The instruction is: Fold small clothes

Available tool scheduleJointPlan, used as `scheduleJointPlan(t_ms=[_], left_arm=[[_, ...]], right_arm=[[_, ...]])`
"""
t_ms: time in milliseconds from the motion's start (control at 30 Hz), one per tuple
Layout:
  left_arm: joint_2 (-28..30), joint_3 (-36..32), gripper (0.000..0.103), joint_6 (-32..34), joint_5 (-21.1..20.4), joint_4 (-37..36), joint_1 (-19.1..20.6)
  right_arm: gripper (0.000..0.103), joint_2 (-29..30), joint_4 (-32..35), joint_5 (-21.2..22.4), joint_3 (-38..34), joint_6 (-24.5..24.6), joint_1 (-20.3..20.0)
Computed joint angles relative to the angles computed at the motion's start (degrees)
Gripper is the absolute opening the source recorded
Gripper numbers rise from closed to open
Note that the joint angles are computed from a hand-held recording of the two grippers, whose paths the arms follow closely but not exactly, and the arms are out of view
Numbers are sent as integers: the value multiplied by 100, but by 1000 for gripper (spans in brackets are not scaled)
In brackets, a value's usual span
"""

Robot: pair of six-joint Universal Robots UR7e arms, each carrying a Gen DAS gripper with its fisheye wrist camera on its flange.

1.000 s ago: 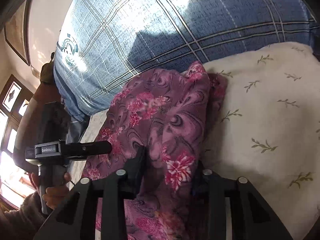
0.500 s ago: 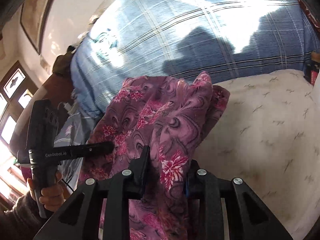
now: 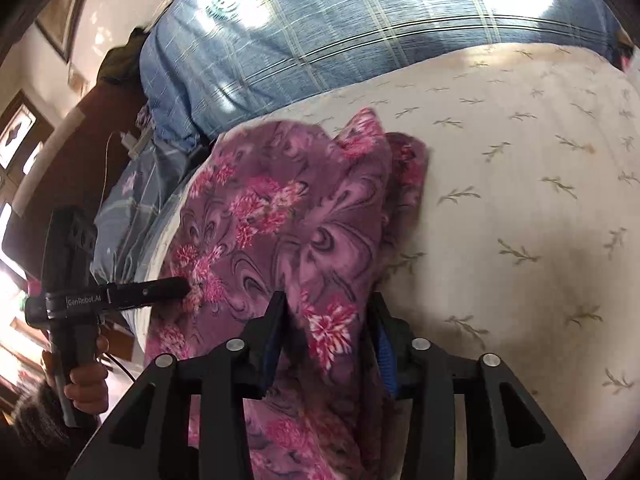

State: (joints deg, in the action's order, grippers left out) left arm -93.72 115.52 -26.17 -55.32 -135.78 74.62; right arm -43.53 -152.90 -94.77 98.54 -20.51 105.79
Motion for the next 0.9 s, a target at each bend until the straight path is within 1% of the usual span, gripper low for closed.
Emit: scheduleJointPlan(t_ms=[67,100,167,200,267,300,400,433,467,500,533,567,600,633,667,733,800,867,900], left_arm=[[-137,85,57,270,345,-266,-221],[-162,111,57,507,642,-481,-405],[-12,24,59,820,993,-677,-599],[125,-76,60,971,1092,-752,-645],[361,-308,60,1228,1120,-747,-586],[565,-455,60,1280,1160,-757,-540],[1191,-907,60,1236,1147,-681,-251],[1307,-947,60,1190,1198,-676,-195],[1437,-1023,60,1190,1265,-672,-117],[1555,-1112,67,1231,1278,-637,-18],[1613,-1128,68,1251,1295,-670,20],[1631,-1092,70,1312,1322,-796,26],[1604,-1051,70,1379,1341,-874,6],[1560,-1018,70,1387,1371,-860,-25],[1486,-984,70,1320,1391,-765,-76],[1287,-811,70,1279,1334,-768,-199],[971,-475,70,1204,1314,-763,-378],[714,-167,72,1106,1236,-730,-498],[617,46,76,1039,1351,-776,-575]], right_arm=[[44,-108,-227,-87,26,46,41],[44,-156,-488,-90,48,-6,70],[44,-170,-721,112,8,-175,110],[43,-114,-846,104,-44,-309,179],[39,71,-918,37,-208,-633,303],[38,161,-944,-16,-260,-692,353],[34,471,-905,-260,-487,-770,377],[33,621,-849,-455,-609,-720,351],[29,709,-792,-593,-673,-681,334],[29,855,-599,-746,-817,-649,279],[29,894,-646,-659,-825,-714,214],[29,877,-704,-590,-808,-747,197],[29,850,-575,-639,-841,-714,226],[29,799,-514,-672,-836,-693,261],[31,718,-479,-645,-787,-697,285],[34,420,-391,-346,-543,-796,280],[35,49,-334,-115,-176,-961,282],[35,-149,-381,-167,97,-1099,317],[36,-244,-460,-231,293,-1201,318]])
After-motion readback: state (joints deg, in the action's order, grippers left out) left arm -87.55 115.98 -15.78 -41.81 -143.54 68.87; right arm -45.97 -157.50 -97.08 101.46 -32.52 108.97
